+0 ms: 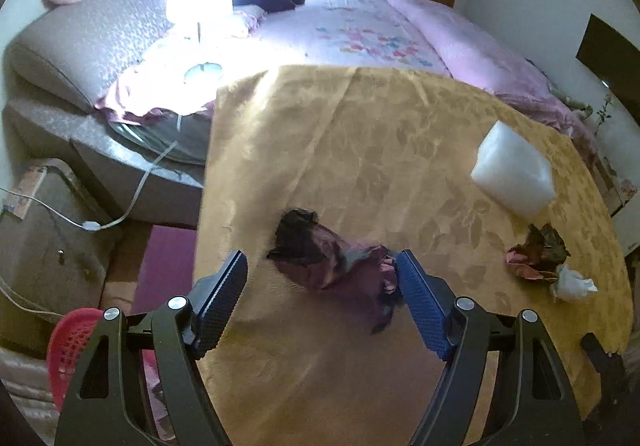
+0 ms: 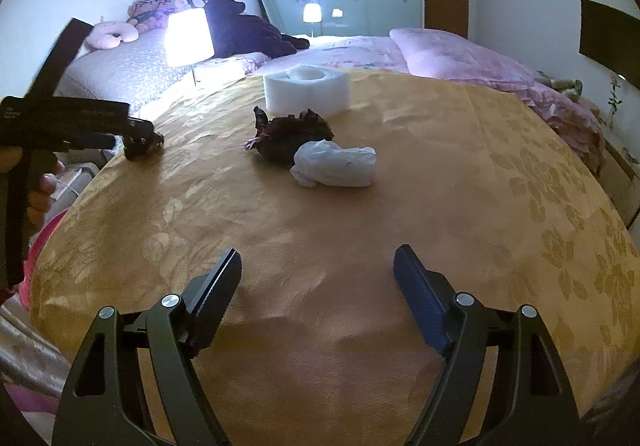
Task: Collect trash
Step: 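Grasp the dark red crumpled wrapper with the left tool, then grasp the white plastic bag with the right tool while the left holds the wrapper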
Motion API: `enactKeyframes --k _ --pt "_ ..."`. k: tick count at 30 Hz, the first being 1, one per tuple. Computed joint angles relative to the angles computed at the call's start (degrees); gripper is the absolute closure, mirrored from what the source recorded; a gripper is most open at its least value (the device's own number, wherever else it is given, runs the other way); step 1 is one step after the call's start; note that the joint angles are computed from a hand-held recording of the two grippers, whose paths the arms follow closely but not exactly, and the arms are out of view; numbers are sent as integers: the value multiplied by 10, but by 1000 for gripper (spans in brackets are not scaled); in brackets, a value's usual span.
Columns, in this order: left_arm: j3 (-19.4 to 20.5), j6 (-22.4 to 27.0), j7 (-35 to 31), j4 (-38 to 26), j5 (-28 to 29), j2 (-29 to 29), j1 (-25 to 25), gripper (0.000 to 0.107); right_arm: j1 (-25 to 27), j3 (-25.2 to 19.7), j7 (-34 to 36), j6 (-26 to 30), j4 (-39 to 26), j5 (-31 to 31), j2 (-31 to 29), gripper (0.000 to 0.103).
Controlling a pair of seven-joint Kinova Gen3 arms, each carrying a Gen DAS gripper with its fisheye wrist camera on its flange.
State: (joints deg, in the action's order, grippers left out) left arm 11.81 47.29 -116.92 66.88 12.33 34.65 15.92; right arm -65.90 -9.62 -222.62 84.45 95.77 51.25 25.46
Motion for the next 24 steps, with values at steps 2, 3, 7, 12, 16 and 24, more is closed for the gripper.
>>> enactKeyframes --k 2,3,7,12,16,24 --pt "-1 -4 -2 2 -4 2 3 45 0 0 2 1 -1 0 2 26" --pt "1 -11 -7 8 -3 0 2 47 0 0 3 2 -2 0 2 26" --pt "14 -39 -38 31 6 -11 -8 60 0 1 4 1 -2 0 2 26" --pt "31 -45 -78 50 28 -22 -26 76 0 0 0 -2 0 0 -1 26" --pt "43 -42 -113 74 55 -33 -44 77 1 -2 -14 -13 11 2 -11 26" --pt "60 -4 -207 122 120 -60 -85 78 11 -10 -35 -5 25 -8 -34 26"
